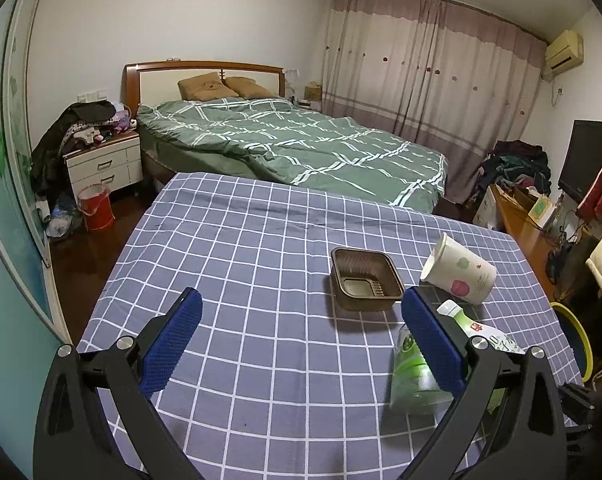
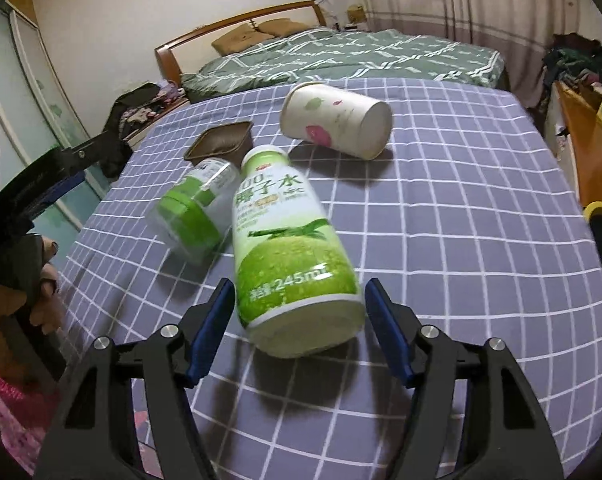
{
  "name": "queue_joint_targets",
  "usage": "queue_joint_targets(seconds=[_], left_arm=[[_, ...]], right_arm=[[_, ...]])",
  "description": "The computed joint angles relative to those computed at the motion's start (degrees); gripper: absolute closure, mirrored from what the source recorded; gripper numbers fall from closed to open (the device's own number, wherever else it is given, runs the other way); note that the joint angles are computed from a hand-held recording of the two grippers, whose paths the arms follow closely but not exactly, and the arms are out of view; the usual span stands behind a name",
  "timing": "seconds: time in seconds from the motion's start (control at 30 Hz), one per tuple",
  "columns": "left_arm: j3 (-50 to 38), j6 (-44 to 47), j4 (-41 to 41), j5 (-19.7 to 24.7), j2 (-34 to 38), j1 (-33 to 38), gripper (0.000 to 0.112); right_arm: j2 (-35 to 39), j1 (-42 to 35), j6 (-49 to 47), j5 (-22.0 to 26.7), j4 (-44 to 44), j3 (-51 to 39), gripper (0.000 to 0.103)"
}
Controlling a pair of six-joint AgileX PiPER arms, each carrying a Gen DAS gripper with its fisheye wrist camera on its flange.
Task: Collect trash
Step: 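Grasp the green coconut drink bottle with the right tool, then carry the drink bottle over the bin and open the right tool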
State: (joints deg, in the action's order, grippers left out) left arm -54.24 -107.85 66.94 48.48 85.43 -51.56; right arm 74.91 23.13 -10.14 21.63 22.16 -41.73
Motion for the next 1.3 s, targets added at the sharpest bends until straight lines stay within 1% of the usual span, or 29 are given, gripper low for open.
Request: queue_joint_targets(seconds=[0.07,0.13,0.2,0.23,0.3,0.4,0.6,0.73,1.0,1.07,1.17,1.3], left_arm=[[0.3,-0.6,0.0,-0.5,-0.3,0.4,0.014],[0.7,-1.0,0.0,-1.0,-0.6,0.7,0.014],[1.0,-1.4,0.2,-1.1,-0.9,0.9,0.014],[1.1,-1.5,0.3,-1.1,-1.0,0.9,0.014],[1.1,-1.5,0.3,-1.1,-1.0,0.9,0.014],[1.1,-0.9,-0.1,-1.3,-1.2,1.0,0.014],[1.1,-0.8,-0.2,-1.3,-1.2,1.0,0.014],[1.1,-0.8,-0.2,-1.3,-1.2,1.0,0.014],[0.4,0.5,-0.7,-1.8,-0.1,0.9,0.014],[0.2,0.8,-0.9,-2.2,0.2,1.1,0.014],[0.0,1.2,-0.9,-2.9,0.4,1.4,0.014],[-0.1,1.7,-1.1,-3.2,0.7,1.5,0.014]], right_arm=[[-0.9,-0.7,-4.0,0.6,3.9,0.3,0.050],[-2.6,-0.7,-3.8,0.7,3.9,0.5,0.050],[-4.6,-2.4,-7.4,2.3,7.4,0.5,0.051],[-5.8,-3.9,-10.6,3.7,10.6,0.5,0.052],[-8.1,-6.1,-13.7,5.9,13.9,0.3,0.053],[-11.7,-8.6,-14.9,7.6,14.8,-0.1,0.053],[-16.3,-14.3,-17.3,13.5,16.4,-1.7,0.054],[-17.4,-16.7,-17.9,15.8,16.1,-2.6,0.054],[-17.5,-23.2,-24.2,20.7,22.1,-3.2,0.054],[-18.0,-25.1,-24.5,21.4,22.4,-3.9,0.054],[-18.9,-29.9,-25.3,22.1,22.8,-4.6,0.054],[-18.2,-40.3,-29.8,25.0,26.2,-5.7,0.054]])
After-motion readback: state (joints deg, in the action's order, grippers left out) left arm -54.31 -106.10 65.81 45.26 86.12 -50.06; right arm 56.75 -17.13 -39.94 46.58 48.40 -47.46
